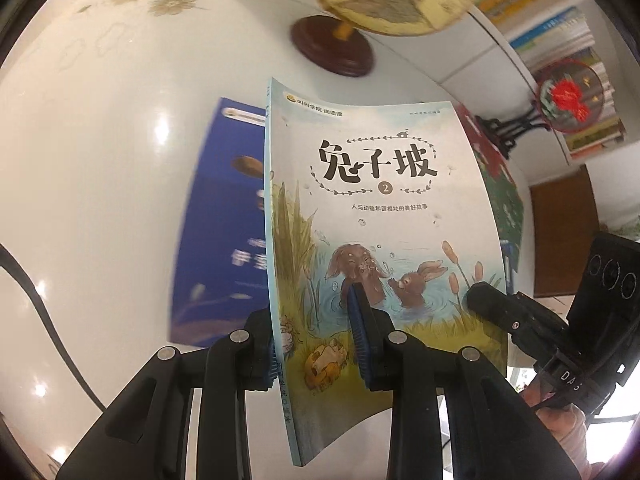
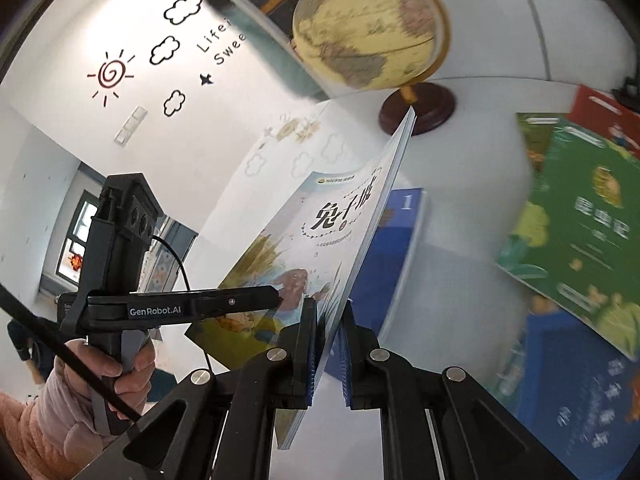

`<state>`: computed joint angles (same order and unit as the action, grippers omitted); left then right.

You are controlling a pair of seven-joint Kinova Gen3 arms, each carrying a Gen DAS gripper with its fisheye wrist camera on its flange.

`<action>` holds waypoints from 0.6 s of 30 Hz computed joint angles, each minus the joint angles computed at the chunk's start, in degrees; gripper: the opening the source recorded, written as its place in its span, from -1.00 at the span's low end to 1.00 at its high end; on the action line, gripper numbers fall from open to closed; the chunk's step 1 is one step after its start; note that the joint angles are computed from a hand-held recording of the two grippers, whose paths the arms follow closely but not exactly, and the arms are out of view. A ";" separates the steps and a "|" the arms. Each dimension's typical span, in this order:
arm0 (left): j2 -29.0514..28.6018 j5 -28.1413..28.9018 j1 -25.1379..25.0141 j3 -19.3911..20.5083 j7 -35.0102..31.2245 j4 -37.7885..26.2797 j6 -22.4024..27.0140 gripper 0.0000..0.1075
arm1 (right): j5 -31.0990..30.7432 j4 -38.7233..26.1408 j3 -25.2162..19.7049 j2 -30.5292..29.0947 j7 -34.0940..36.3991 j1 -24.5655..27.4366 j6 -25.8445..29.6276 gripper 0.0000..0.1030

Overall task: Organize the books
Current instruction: 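Carry the rabbit-cover book toward the globe and lower it onto the table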

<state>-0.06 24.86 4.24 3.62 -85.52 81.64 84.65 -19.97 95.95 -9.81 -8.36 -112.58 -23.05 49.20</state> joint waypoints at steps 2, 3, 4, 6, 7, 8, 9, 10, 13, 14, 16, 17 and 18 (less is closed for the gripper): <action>0.57 0.23 -0.59 -0.56 -1.02 0.88 -0.61 -0.51 | -0.01 -0.60 -0.39 2.04 -0.23 -0.31 -0.82 -0.82; 0.78 0.39 -0.91 -0.76 -1.56 1.23 -0.66 -0.51 | -0.10 -0.67 -0.50 2.79 -0.51 -0.42 -1.29 -0.82; 1.03 0.35 -1.08 -0.79 -1.69 1.36 -0.77 -0.51 | -0.26 -0.61 -0.51 3.29 -0.60 -0.49 -1.60 -0.82; 1.55 0.32 -1.50 -0.90 -2.34 1.55 -0.95 -0.51 | -0.30 -0.34 -0.69 4.08 -1.23 -0.67 -2.08 -0.82; 1.89 0.57 -1.74 -0.97 -2.53 1.62 -1.00 -0.51 | -0.44 -0.12 -0.74 4.58 -1.78 -0.72 -2.38 -0.81; 2.25 0.77 -2.03 -1.07 -2.59 1.57 -0.76 -0.51 | -0.45 0.22 -0.80 4.97 -2.48 -0.74 -2.64 -0.81; 2.61 0.86 -2.15 -1.01 -2.39 1.57 -0.73 -0.51 | -0.55 0.27 -0.73 5.22 -2.93 -0.71 -2.75 -0.81; 2.57 1.14 -2.39 -1.06 -2.52 1.88 -0.84 -0.51 | -1.49 1.01 -0.52 5.36 -3.11 -0.62 -3.26 -0.81; 3.08 0.43 -2.25 -0.64 -1.79 1.87 -1.03 -0.50 | -2.34 2.32 -0.45 6.18 -4.99 -0.46 -4.03 -0.80; 3.29 0.12 -2.13 -0.51 -1.54 2.10 -1.23 -0.50 | -2.56 2.51 -0.41 6.38 -5.42 -0.41 -4.24 -0.80; 3.57 -0.69 -1.96 -0.38 -0.82 2.53 -1.64 -0.46 | -3.55 3.30 -0.28 6.97 -6.43 -0.25 -4.82 -0.81; 3.81 -1.56 -1.68 -0.23 0.29 2.61 -1.80 -0.43 | -3.56 2.76 -0.31 7.60 -6.90 -0.26 -4.60 -0.81; 4.22 -3.18 -1.14 0.07 1.96 2.43 -1.76 -0.40 | -3.17 2.81 -0.44 7.86 -7.44 -0.34 -4.62 -0.80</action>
<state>4.16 21.68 3.10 3.69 -83.56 84.07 82.89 -23.14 98.76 -10.25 -0.50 -120.02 -23.39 44.58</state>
